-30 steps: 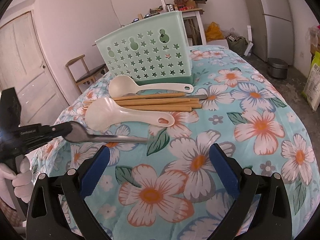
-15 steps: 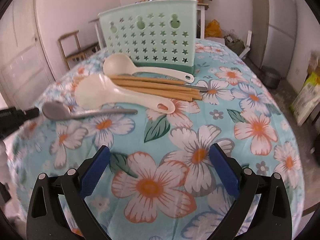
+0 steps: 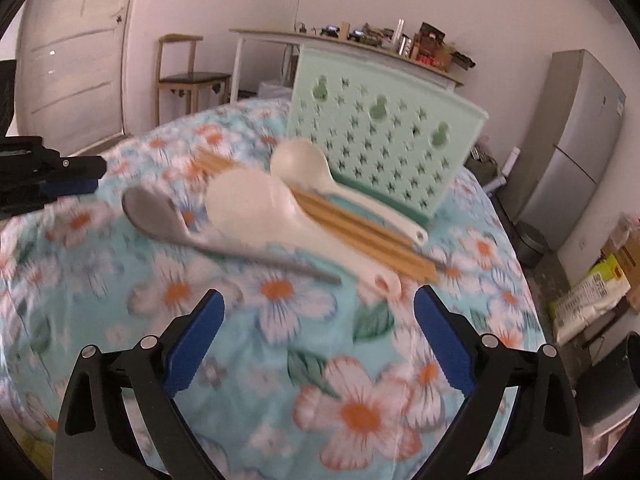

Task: Organize utensils

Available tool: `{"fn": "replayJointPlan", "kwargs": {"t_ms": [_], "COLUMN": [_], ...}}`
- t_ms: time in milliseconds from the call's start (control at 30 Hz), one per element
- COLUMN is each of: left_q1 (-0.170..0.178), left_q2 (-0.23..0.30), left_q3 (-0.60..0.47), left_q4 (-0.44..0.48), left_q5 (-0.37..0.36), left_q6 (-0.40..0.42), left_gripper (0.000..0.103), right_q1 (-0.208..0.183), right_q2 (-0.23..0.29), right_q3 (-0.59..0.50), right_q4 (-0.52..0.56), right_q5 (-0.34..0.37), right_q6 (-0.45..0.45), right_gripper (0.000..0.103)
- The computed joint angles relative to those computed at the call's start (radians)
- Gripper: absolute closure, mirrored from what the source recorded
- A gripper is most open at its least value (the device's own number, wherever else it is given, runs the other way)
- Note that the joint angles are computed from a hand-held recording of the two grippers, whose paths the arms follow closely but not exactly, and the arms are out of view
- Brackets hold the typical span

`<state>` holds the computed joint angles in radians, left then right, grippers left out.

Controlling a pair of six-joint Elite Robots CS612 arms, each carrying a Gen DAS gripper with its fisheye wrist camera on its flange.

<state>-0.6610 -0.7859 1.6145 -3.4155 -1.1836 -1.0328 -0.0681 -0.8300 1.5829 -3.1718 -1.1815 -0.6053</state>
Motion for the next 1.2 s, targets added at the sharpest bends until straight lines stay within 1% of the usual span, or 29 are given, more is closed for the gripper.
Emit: {"fn": "replayJointPlan", "kwargs": {"t_ms": [33, 67, 100, 200, 233, 267, 367, 400, 500, 600, 667, 700, 733, 800, 833, 900, 1000, 1033, 1067, 1167, 1200], "left_q1": [0.001, 0.003, 0.007, 0.016, 0.014, 0.009, 0.005, 0.006, 0.013, 0.023, 0.032, 0.036, 0.037, 0.040, 0.041, 0.041, 0.039, 0.038, 0.038, 0.039, 0.038], "left_q2": [0.003, 0.007, 0.011, 0.034, 0.037, 0.041, 0.049, 0.050, 0.053, 0.044, 0.036, 0.029, 0.026, 0.013, 0.010, 0.002, 0.001, 0.002, 0.003, 0.007, 0.008], "left_q3": [-0.012, -0.030, -0.054, -0.104, -0.113, -0.124, -0.145, -0.148, -0.138, -0.107, -0.072, -0.046, -0.032, 0.007, 0.020, 0.040, 0.053, 0.055, 0.055, 0.054, 0.053], "left_q4": [0.012, 0.047, 0.110, 0.201, 0.220, 0.247, 0.291, 0.297, 0.263, 0.202, 0.131, 0.087, 0.063, 0.020, 0.004, 0.000, -0.001, 0.001, 0.007, 0.008, 0.006], "left_q5": [-0.016, -0.032, -0.055, -0.113, -0.105, -0.085, -0.057, -0.057, -0.078, -0.090, -0.079, -0.056, -0.040, 0.017, 0.037, 0.073, 0.105, 0.113, 0.120, 0.131, 0.135], "left_q6": [0.010, 0.014, 0.010, -0.011, -0.011, 0.002, 0.026, 0.028, 0.033, 0.014, -0.030, -0.061, -0.076, -0.128, -0.149, -0.187, -0.230, -0.247, -0.260, -0.276, -0.276], "left_gripper": [0.061, 0.061, 0.061, 0.064, 0.069, 0.071, 0.084, 0.090, 0.093, 0.096, 0.097, 0.098, 0.099, 0.099, 0.099, 0.099, 0.099, 0.099, 0.099, 0.099, 0.099], "right_q1": [0.002, 0.005, 0.006, 0.008, 0.007, 0.007, 0.008, 0.008, 0.010, 0.004, 0.000, -0.001, -0.001, 0.003, 0.008, 0.021, 0.051, 0.058, 0.071, 0.094, 0.098], "right_q2": [0.002, 0.006, 0.007, 0.013, 0.014, 0.017, 0.023, 0.025, 0.030, 0.028, 0.029, 0.029, 0.030, 0.029, 0.029, 0.030, 0.038, 0.040, 0.046, 0.059, 0.062], "right_q3": [-0.008, -0.020, -0.028, -0.058, -0.069, -0.077, -0.099, -0.104, -0.113, -0.108, -0.106, -0.102, -0.099, -0.092, -0.088, -0.078, -0.062, -0.060, -0.060, -0.065, -0.067], "right_q4": [-0.008, -0.011, -0.013, -0.008, -0.005, -0.002, 0.023, 0.035, 0.052, 0.040, 0.027, 0.014, 0.009, 0.020, 0.031, 0.038, 0.011, 0.006, -0.003, -0.004, -0.018], "right_q5": [0.006, 0.010, 0.016, 0.030, 0.037, 0.040, 0.044, 0.044, 0.036, 0.038, 0.036, 0.030, 0.025, 0.018, 0.013, 0.000, -0.040, -0.052, -0.082, -0.147, -0.157], "right_q6": [0.004, 0.011, 0.015, 0.036, 0.053, 0.062, 0.082, 0.084, 0.084, 0.104, 0.114, 0.115, 0.112, 0.074, 0.040, -0.033, -0.173, -0.200, -0.251, -0.329, -0.341], "right_gripper": [0.014, 0.015, 0.017, 0.021, 0.022, 0.022, 0.026, 0.028, 0.032, 0.032, 0.033, 0.033, 0.033, 0.033, 0.033, 0.033, 0.036, 0.036, 0.038, 0.045, 0.045]}}
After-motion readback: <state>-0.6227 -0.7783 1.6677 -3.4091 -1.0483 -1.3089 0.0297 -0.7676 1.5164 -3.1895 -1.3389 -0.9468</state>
